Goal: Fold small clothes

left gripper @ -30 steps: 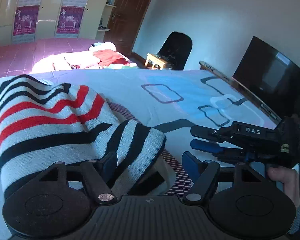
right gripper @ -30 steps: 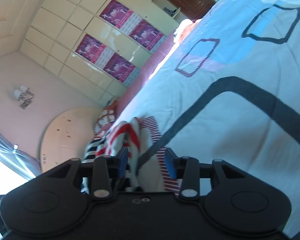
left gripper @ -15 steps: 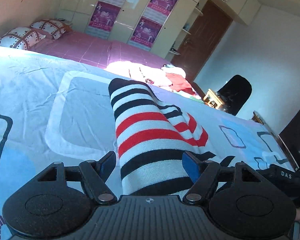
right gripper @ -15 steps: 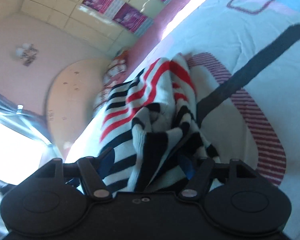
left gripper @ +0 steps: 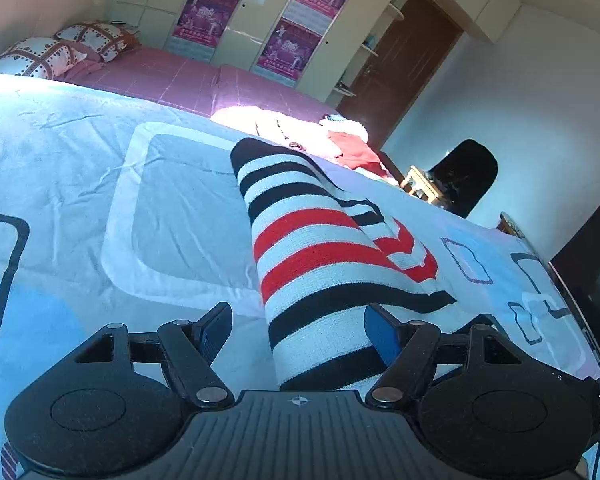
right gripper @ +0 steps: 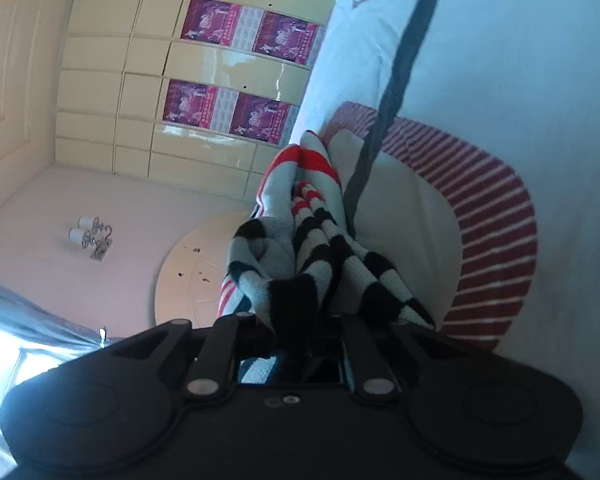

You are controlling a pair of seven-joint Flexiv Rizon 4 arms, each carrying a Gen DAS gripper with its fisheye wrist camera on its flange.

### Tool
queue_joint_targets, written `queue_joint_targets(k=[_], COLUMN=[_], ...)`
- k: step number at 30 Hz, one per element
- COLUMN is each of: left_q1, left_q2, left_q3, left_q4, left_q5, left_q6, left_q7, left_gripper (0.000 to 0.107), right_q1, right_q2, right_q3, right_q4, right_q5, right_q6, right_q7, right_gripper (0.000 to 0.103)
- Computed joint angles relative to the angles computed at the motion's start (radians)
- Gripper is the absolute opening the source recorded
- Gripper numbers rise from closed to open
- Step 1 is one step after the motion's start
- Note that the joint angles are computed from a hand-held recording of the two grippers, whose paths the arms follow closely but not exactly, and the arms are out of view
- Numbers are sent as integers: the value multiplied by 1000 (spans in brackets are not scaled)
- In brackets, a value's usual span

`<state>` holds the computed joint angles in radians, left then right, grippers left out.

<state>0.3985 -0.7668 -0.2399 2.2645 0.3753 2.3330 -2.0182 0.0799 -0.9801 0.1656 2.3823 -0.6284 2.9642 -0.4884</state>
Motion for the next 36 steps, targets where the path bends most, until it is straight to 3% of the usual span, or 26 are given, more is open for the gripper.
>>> queue_joint_targets(k=[1, 3, 5, 7, 8, 9, 11, 13, 15, 19, 22, 24, 26, 29, 33, 34, 35, 36], left_q1=[5, 24, 38, 55, 70, 88, 102, 102, 103, 68, 110, 66, 59, 69, -61, -76, -96, -100], left_q2=[-5, -16, -29, -42, -51, -62, -79, -83, -90, -86, -99, -58, -43, -33, -25, -32, -41, -56], left_q3=[-5, -24, -44, -68, -87, -109, -132, -140, -149, -139, -179, -131, -116, -132, -38, -29, -13, -12], left_q4=[-11, -33, -60, -80, -89, -98, -108, -115, -121, -131, -128, -110, -120, -184, -262, -272, -278, -278], left_q5=[10, 28, 39, 44, 51, 62, 61, 51, 53, 6, 9, -27, -20, -4, -131, -152, -171, -177], left_q6=[-4, -24, -47, -77, -89, -100, -112, -138, -154, -189, -204, -148, -99, -190, -340, -364, -370, -352], left_q7=[3, 2, 3, 0, -4, -8, -13, -5, 16, 66, 75, 90, 92, 109, 221, 244, 265, 281], left_gripper=[72, 72, 72, 72, 72, 72, 72, 72, 72, 72, 72, 72, 72, 71, 71, 72, 72, 72], right_q1=[0, 0, -35, -69, -68, -61, -45, -44, -35, -75, -103, -80, -53, -10, 68, 104, 161, 190], right_q2=[13, 46, 59, 64, 77, 96, 131, 123, 137, 118, 142, 189, 225, 256, 271, 281, 282, 278], right_q3=[-3, -18, -40, -64, -77, -87, -83, -48, -57, -39, -45, -58, -64, -77, -93, -113, -138, -164], right_q4=[6, 3, -43, -114, -139, -147, -131, -106, -79, -94, -112, -84, -83, -136, -205, -200, -199, -171], right_q5=[10, 18, -99, -259, -301, -316, -273, -191, -158, -208, -293, -214, -140, -121, -149, -130, -48, 8], right_q6=[7, -11, -81, -176, -228, -276, -320, -240, -280, -312, -354, -350, -360, -436, -587, -652, -691, -665], right_q7=[-11, -22, 40, 133, 154, 156, 101, -3, -31, -18, -2, -102, -196, -302, -491, -547, -641, -709], right_gripper=[37, 64, 64, 62, 51, 35, 21, 19, 19, 19, 23, 34, 31, 19, 19, 19, 13, 11])
